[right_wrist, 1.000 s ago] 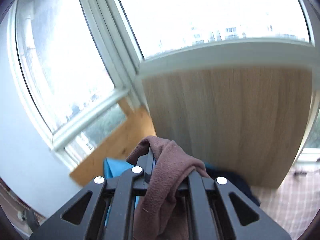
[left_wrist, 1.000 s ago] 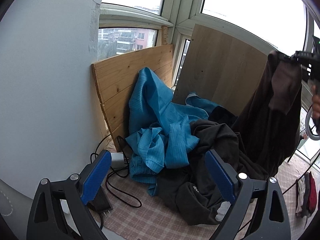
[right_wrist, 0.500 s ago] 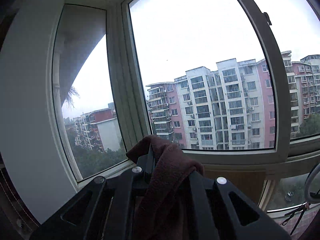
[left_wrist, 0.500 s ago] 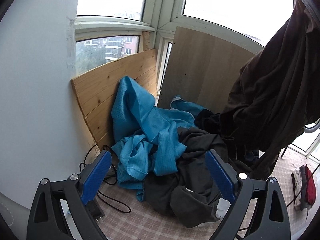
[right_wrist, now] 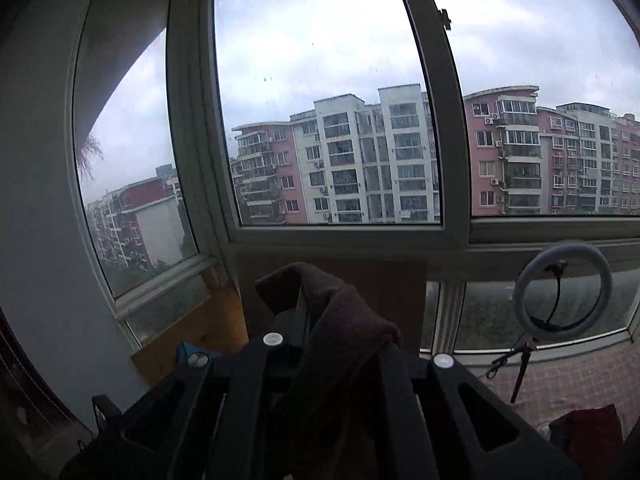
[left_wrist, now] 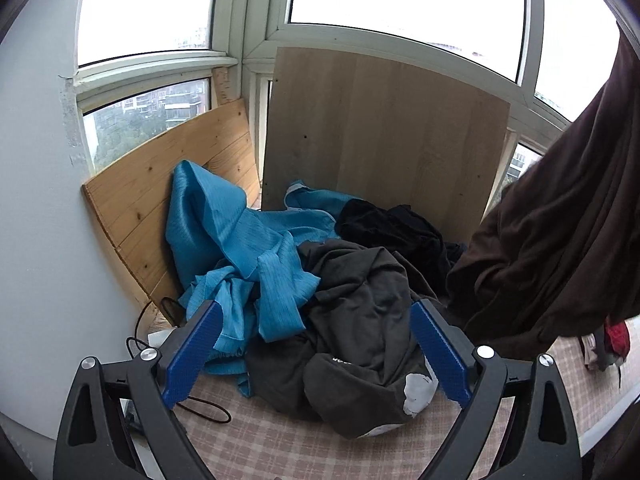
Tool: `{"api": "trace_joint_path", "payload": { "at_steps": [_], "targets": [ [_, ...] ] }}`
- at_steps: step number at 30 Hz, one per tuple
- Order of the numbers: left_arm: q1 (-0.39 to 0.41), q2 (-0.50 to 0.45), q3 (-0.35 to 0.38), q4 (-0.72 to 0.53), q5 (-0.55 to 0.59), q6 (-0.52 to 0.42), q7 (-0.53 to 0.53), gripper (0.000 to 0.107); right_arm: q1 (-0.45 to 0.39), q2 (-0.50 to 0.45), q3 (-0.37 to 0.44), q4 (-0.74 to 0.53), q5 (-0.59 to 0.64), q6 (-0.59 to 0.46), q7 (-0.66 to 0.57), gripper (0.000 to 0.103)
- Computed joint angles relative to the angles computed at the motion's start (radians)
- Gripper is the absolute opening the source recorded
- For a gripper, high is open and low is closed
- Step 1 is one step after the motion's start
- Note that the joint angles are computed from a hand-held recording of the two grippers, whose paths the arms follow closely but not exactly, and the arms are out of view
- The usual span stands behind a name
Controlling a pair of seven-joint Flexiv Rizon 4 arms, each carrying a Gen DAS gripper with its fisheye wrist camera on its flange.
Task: Fold clothes
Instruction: 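Grasp the brown fleece garment with the right tool and lift it up, then lower the brown garment onto the blanket and open the right tool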
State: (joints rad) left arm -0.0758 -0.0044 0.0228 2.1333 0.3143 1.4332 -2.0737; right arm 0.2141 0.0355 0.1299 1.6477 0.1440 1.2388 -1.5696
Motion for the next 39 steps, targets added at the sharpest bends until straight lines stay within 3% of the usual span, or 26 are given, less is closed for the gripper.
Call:
{"api": "trace_joint_path", "payload": {
  "at_steps": [4, 6, 10, 13, 15, 17, 18, 20, 21, 23, 27, 29, 31, 33, 35, 39],
  "targets": [
    [-0.016, -0.045, -0.018, 0.002, -0.083, 0.006, 0.09, 0.095, -0.042, -0.001, -0.02, 0.213, 0.113, -0.173, 0.019, 0.007],
    [-0.03, -0.072, -0.024, -0.005, -0.121, 0.009, 0.128, 0.095, -0.067, -0.025, -0.02, 0.343, 0.1, -0.186, 0.071, 0.007],
    [-0.06, -0.109, -0.025, -0.025, -0.181, 0.007, 0.189, 0.095, -0.088, -0.061, -0.015, 0.405, 0.155, -0.122, 0.127, 0.007],
    [-0.097, -0.118, 0.017, -0.067, -0.11, -0.032, 0.141, 0.095, -0.085, -0.063, -0.001, 0.412, 0.212, -0.063, 0.145, 0.007],
    [-0.109, -0.109, 0.048, -0.094, -0.039, -0.069, 0.086, 0.095, -0.044, -0.066, 0.037, 0.403, 0.298, -0.031, 0.06, 0.007],
    [-0.104, -0.092, 0.066, -0.109, 0.026, -0.096, 0.035, 0.095, -0.009, -0.088, 0.081, 0.318, 0.525, -0.165, -0.117, 0.008],
    [-0.098, -0.082, 0.072, -0.117, 0.061, -0.114, 0.008, 0.095, -0.006, -0.108, 0.104, 0.262, 0.614, -0.307, -0.204, 0.008],
    [-0.08, -0.062, 0.077, -0.134, 0.132, -0.154, -0.042, 0.095, 0.022, -0.138, 0.132, 0.197, 0.676, -0.543, -0.334, 0.008],
    [-0.067, -0.058, 0.07, -0.136, 0.141, -0.164, -0.041, 0.095, 0.032, -0.139, 0.137, 0.189, 0.671, -0.606, -0.35, 0.008],
    [-0.049, -0.065, 0.049, -0.136, 0.126, -0.173, -0.002, 0.095, 0.048, -0.13, 0.134, 0.181, 0.646, -0.692, -0.345, 0.011],
    [-0.038, -0.1, 0.008, -0.137, 0.056, -0.175, 0.122, 0.095, 0.005, -0.044, 0.073, 0.23, 0.662, -0.654, -0.336, 0.02],
    [-0.039, -0.146, -0.048, -0.125, -0.083, -0.138, 0.28, 0.095, -0.032, -0.008, 0.027, 0.253, 0.674, -0.628, -0.319, 0.037],
    [-0.044, -0.198, -0.118, -0.131, -0.234, -0.122, 0.43, 0.095, -0.068, 0.018, -0.011, 0.286, 0.67, -0.562, -0.284, 0.039],
    [-0.053, -0.255, -0.184, -0.164, -0.343, -0.129, 0.542, 0.095, -0.11, 0.025, -0.066, 0.286, 0.729, -0.591, -0.283, 0.039],
    [-0.098, -0.313, -0.195, -0.234, -0.368, -0.15, 0.567, 0.095, -0.152, 0.03, -0.11, 0.281, 0.795, -0.658, -0.31, 0.039],
    [-0.216, -0.438, -0.154, -0.419, -0.371, -0.253, 0.562, 0.095, -0.17, 0.064, -0.109, 0.298, 0.724, -0.741, -0.375, 0.039]
  ]
}}
